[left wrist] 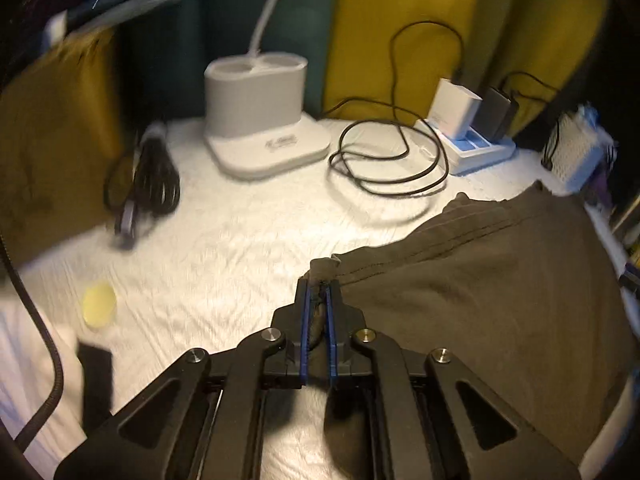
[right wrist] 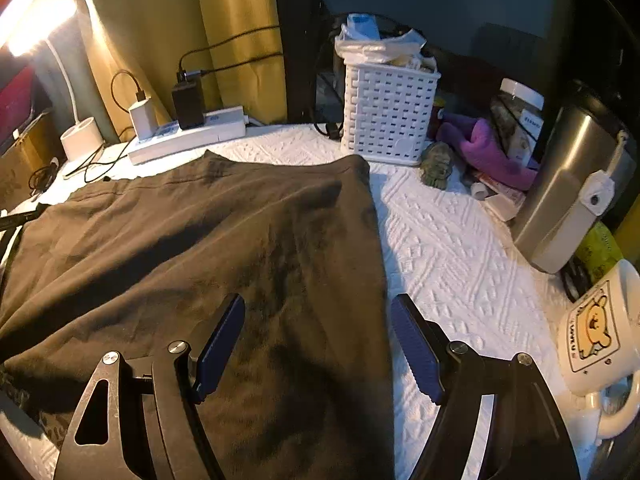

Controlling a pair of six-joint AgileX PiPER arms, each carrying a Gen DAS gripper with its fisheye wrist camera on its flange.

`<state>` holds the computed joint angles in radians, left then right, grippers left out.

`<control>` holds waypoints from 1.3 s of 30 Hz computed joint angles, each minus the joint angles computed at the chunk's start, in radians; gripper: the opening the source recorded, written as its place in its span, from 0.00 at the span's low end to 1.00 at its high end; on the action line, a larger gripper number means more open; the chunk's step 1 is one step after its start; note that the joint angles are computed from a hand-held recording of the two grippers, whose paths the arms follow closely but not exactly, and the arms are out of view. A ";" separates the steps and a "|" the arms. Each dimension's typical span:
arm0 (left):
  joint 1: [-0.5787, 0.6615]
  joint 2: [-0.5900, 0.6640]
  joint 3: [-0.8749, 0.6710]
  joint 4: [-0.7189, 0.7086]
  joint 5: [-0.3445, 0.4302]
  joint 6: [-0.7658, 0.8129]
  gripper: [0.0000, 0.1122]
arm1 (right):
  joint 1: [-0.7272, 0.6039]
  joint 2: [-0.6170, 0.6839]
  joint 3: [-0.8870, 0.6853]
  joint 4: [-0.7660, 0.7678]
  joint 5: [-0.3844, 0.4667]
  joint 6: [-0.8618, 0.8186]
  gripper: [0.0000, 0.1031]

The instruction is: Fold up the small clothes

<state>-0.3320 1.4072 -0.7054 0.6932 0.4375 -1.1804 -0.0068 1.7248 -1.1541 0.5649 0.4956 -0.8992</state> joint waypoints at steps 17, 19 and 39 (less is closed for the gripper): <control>0.065 0.048 -0.083 0.140 0.086 -0.090 0.09 | -0.030 0.082 -0.036 -0.078 -0.029 0.116 0.75; 0.039 0.022 -0.100 0.122 0.134 -0.079 0.10 | -0.043 0.062 -0.020 -0.065 -0.035 0.099 0.75; -0.772 -0.254 0.078 0.045 0.532 -0.641 0.51 | -0.164 -0.201 0.280 0.170 -0.020 -0.226 0.75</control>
<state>-1.1038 1.1535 -0.6270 0.7382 0.9698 -1.8217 -0.1711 1.5241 -0.8737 0.7354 0.4755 -1.1251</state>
